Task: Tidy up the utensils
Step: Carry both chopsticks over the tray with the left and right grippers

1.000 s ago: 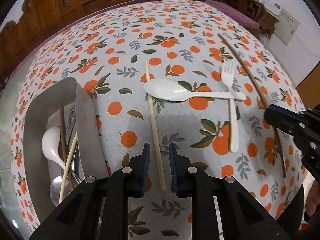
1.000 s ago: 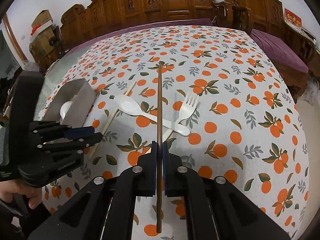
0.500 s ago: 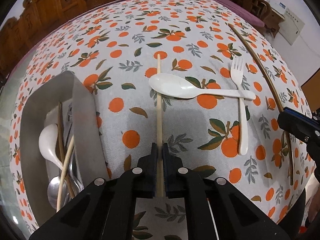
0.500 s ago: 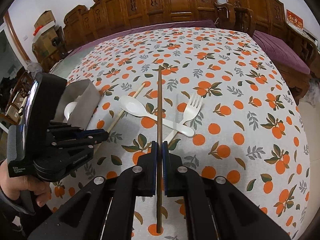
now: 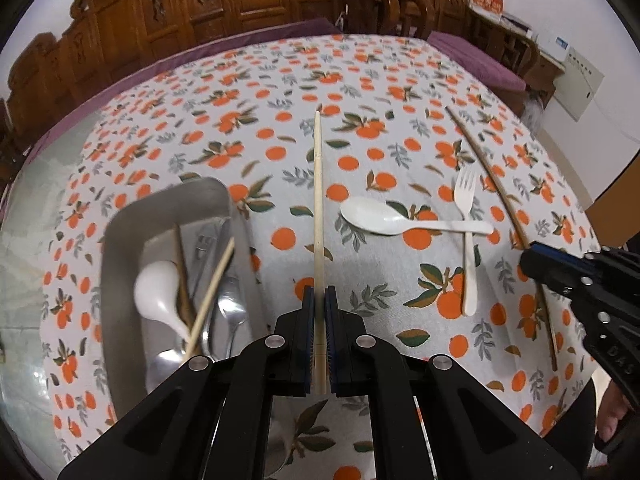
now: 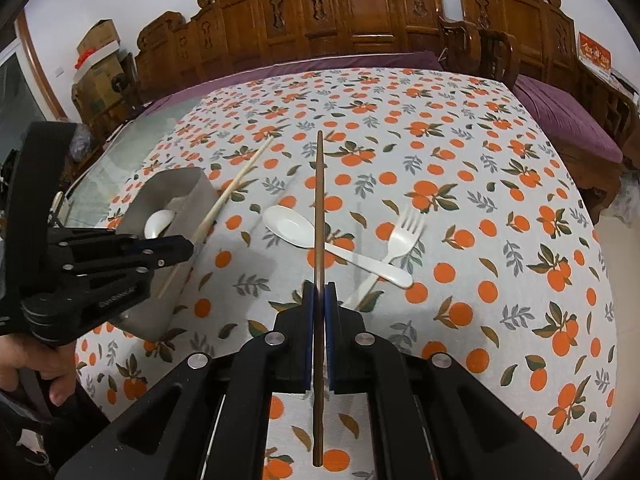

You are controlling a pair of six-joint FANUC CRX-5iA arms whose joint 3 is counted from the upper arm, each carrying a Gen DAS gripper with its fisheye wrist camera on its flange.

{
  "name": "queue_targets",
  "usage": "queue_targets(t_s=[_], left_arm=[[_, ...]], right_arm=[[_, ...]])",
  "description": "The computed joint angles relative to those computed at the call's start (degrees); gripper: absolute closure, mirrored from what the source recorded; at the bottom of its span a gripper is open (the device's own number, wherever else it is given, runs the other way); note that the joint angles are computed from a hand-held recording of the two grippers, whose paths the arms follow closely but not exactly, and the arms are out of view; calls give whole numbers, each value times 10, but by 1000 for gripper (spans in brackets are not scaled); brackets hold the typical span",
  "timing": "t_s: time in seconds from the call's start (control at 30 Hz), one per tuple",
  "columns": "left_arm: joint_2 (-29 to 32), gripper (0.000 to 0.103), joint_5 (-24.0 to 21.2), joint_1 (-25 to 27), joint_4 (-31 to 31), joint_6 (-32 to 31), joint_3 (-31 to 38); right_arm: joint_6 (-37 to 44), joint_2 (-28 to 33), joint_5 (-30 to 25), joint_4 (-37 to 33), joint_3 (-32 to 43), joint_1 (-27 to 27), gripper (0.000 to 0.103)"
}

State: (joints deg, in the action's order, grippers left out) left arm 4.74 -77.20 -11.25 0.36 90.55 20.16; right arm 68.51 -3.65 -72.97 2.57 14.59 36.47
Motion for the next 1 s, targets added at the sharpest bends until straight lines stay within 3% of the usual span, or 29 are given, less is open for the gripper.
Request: queue_targets(t_s=[0.6,1.0], left_arm=[[-83,99,18,71,56,-55,-60],[-126,99,6,138,94,-109,-115]], right_arm=[[-9,16,-6,25,34,52,97],[-15,30,-4,23,43,81,97]])
